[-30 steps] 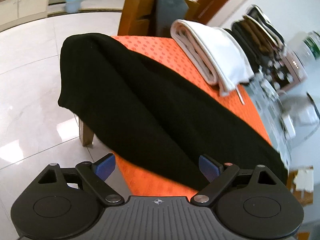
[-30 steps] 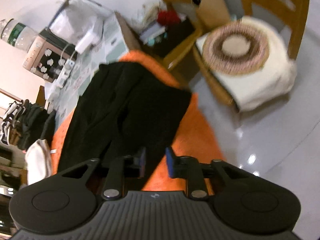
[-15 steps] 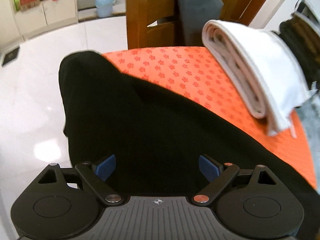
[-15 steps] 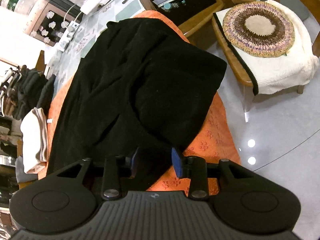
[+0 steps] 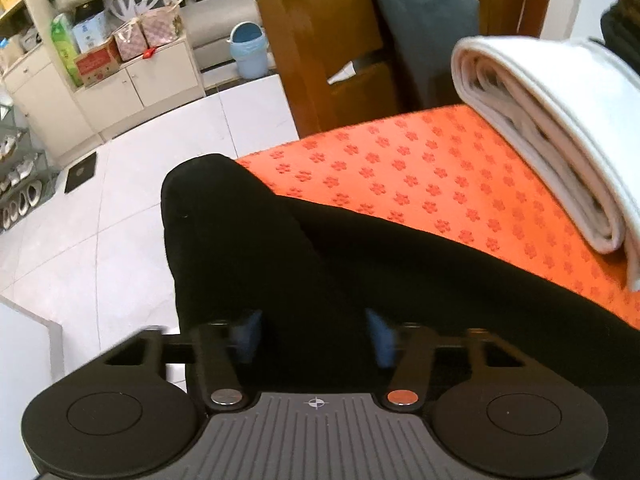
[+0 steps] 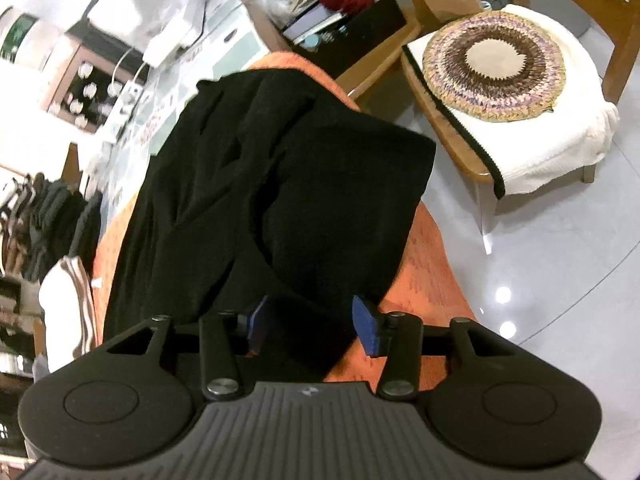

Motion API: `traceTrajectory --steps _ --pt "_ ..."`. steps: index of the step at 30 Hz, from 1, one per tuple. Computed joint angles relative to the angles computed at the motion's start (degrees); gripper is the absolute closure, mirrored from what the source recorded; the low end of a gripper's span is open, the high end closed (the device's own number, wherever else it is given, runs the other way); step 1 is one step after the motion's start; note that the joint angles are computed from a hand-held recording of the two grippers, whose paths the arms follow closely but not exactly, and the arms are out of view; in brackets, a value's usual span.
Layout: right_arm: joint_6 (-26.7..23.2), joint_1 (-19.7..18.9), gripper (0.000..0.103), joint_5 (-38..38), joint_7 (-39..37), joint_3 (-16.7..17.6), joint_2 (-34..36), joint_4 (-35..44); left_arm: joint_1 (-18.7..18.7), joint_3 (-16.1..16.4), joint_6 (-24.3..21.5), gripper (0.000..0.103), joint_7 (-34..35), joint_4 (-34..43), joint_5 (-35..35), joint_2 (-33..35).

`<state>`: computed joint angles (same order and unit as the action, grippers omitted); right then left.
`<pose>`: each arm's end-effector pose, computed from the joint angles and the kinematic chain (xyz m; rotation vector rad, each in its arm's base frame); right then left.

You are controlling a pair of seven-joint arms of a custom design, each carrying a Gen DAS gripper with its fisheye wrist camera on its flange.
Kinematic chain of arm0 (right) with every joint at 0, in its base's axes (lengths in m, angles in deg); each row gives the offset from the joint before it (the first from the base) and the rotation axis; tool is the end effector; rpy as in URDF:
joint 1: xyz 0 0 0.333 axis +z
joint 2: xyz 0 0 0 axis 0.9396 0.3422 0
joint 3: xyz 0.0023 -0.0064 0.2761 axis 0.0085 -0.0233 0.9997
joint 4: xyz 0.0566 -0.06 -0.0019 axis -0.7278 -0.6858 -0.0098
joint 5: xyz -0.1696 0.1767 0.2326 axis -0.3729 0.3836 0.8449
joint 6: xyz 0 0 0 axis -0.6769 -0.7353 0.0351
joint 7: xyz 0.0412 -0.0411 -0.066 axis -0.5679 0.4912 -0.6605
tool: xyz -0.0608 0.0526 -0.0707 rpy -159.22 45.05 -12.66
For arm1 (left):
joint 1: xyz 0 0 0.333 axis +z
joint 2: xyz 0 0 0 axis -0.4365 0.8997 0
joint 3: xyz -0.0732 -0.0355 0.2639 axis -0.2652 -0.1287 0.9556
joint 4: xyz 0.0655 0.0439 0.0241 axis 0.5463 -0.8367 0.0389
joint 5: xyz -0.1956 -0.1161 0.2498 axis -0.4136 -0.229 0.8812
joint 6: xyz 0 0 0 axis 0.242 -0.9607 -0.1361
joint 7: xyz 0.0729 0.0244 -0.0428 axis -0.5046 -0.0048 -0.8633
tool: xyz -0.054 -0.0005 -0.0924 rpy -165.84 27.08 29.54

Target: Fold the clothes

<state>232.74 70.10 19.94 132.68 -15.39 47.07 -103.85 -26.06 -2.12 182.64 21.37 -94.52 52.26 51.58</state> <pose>0.7173 0.0565 0.3279 -1.1243 2.1814 0.0630 0.6540 0.0667 0.3475 -2.5606 0.5452 -0.0850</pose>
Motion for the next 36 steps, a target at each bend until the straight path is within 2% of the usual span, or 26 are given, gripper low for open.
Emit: traceTrajectory --steps 3,8,12,15,19,22,24,25,27,28,36 --pt "-1.0 0.8 0.049 -1.3 2.6 -1.5 1.5 2.5 -0.6 0.7 5.4 0.079 -5.3 -7.6 2.1 -4.9" --pt "-0.2 1.2 0.049 -2.9 7.1 -3.1 2.4 3.1 -1.2 0.7 10.6 0.084 -14.9 -19.5 6.6 -13.8" --pt "-1.8 1.0 0.048 -4.8 10.4 -4.1 5.2 6.5 -0.6 -1.0 13.7 0.085 -22.0 -29.3 11.2 -22.2" --pt "-2.7 -0.3 0.048 -4.4 11.5 -2.9 7.9 9.6 0.3 -3.4 14.6 0.085 -26.4 -36.3 13.7 -28.7" --pt "-2.5 -2.9 0.048 -1.1 10.8 0.6 12.1 14.3 2.0 -7.1 16.1 0.086 -31.6 -45.3 13.4 -36.5" --pt "-2.3 -4.2 0.049 1.4 10.2 2.7 15.5 18.3 3.9 -9.4 19.6 0.086 -37.4 -51.0 15.6 -39.9" --pt "-3.0 -4.6 0.054 2.6 10.6 3.4 17.6 21.2 5.0 -10.6 21.4 0.086 -40.2 -52.6 17.4 -40.3" --pt "-3.6 -4.5 0.062 2.6 11.3 3.1 18.3 22.5 5.4 -11.0 22.0 0.087 -41.4 -52.9 18.6 -40.2" --pt "-1.1 -5.4 0.090 4.2 9.0 4.3 16.9 19.7 6.1 -11.5 22.6 0.087 -43.3 -52.6 21.1 -39.6" --pt "0.6 -6.0 0.096 5.4 7.4 5.1 15.8 17.7 6.4 -11.5 22.9 0.087 -44.2 -52.3 22.2 -39.3" --pt "9.8 -8.6 0.096 11.5 -3.8 9.5 9.6 10.7 7.7 -10.5 24.7 0.087 -50.7 -49.3 30.3 -38.4"
